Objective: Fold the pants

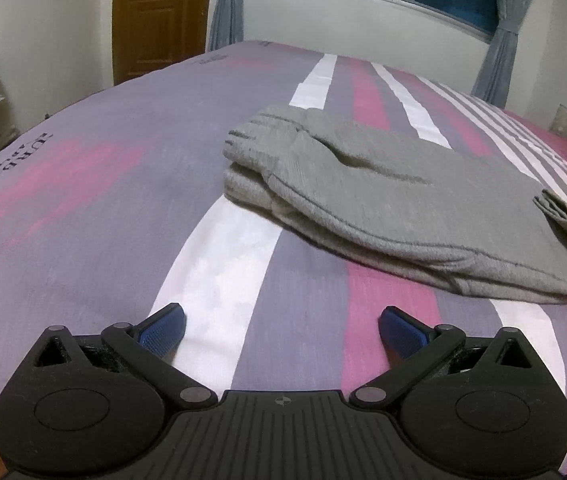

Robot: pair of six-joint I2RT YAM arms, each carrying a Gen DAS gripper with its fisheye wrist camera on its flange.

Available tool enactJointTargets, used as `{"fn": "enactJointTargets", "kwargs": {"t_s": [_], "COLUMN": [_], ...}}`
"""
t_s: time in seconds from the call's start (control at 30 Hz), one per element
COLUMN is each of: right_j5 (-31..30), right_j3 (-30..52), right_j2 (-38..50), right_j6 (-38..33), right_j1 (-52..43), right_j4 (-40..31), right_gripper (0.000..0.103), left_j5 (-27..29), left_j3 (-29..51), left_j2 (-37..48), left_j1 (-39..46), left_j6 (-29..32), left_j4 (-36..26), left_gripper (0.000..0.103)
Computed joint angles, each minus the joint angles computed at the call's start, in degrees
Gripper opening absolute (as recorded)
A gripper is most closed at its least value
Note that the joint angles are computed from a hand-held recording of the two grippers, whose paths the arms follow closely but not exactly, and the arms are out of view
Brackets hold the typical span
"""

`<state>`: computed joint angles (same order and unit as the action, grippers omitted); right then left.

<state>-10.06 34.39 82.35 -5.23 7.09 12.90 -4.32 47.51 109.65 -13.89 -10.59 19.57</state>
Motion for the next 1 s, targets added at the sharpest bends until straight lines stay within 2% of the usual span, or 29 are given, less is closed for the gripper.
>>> {"fn": "enactJointTargets", "kwargs": {"t_s": [0.47,0.6,0.7,0.73,0.77,0.83,1.0], "right_j5": [5.4,5.7,-4.2,-5.1,-5.8,-9.8,-7.2], "right_j3": [0.2,-1.5,-3.3,-4.3,-5.7,-8.0,-14.0], "right_j2": [2.8,1.9,-1.4,-2.9,-4.8,-9.6,-25.6], "right_j6": [-3.2,-3.1,0.8,1.2,1.8,5.0,6.8], "right_j1": [6.5,8.4,6.0,5.7,5.1,1.7,-9.8], "right_j4": [-0.1,-0.2,-1.0,-0.6,0.3,0.0,-5.9], "right_gripper": [0.017,0.028,0.059,0.060,0.058,0.037,0.028], "left_j5": [-1.1,-1.7,-2.2,-2.4,-2.5,-1.6,-1.4], "left_j3": [-2.3,-2.6,-2.4,-2.2,-2.2,-3.1,-2.3], "left_j2": [-1.3,-1.2,-1.0,-1.2,-1.6,-2.7,-4.6], "left_j1": [-0.9,-1.3,-1.5,-1.6,-1.7,-1.7,-4.1], "left_j6": [-1.0,-1.1,-1.3,-1.5,-1.9,-3.2,-6.7], "left_j4": [0.7,1.1,0.8,0.2,-0.1,0.9,2.5], "left_gripper": [0.103,0.103,0.103,0.103,0.103,0.103,0.103]}}
